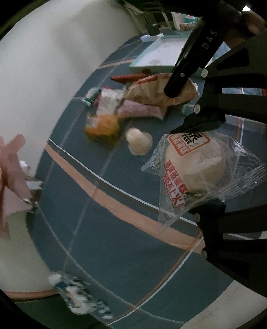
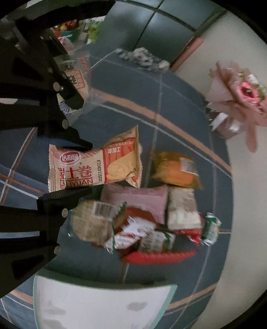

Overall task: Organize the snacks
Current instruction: 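Carry the bun and bread bag into the white tray and release both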

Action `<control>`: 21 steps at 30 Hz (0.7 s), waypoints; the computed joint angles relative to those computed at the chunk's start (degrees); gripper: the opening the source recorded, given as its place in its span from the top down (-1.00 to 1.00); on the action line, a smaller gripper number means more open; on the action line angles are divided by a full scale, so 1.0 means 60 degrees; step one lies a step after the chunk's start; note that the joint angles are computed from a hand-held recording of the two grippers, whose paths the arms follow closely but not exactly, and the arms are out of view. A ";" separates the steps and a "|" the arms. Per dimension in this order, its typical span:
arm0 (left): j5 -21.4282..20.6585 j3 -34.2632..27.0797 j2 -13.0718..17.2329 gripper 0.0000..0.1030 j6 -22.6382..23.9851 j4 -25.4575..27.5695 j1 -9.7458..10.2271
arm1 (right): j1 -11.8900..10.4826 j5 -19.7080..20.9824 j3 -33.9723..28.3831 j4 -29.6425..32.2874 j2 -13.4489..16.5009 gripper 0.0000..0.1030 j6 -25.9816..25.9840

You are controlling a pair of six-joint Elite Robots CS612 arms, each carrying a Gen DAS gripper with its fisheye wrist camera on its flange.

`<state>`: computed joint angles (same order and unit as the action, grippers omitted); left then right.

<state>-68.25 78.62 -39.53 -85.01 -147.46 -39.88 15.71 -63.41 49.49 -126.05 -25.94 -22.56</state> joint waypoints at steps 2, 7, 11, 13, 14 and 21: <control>0.0163 -0.0306 0.0033 -0.01 0.0213 0.0247 0.0014 | -0.0117 0.0161 0.0201 -0.0399 -0.0152 0.26 0.0163; 0.0541 -0.1395 0.0297 -0.01 0.0998 0.0793 0.0032 | -0.0330 0.0174 0.0525 -0.1395 -0.0370 0.26 0.0780; 0.0637 -0.2517 0.0714 -0.01 0.1693 0.1181 0.0040 | -0.0554 -0.0055 0.0616 -0.2077 -0.0460 0.26 0.1279; 0.0639 -0.3152 0.0994 -0.01 0.1995 0.1354 0.0046 | -0.0698 -0.0150 0.0581 -0.2337 -0.0452 0.26 0.1604; 0.0629 -0.3435 0.1124 -0.01 0.2112 0.1426 0.0049 | -0.0758 -0.0214 0.0533 -0.2444 -0.0420 0.26 0.1799; 0.0452 -0.6039 0.2432 -0.01 0.3095 0.2115 0.0012 | -0.1251 -0.1056 -0.0121 -0.2690 -0.0066 0.26 0.3461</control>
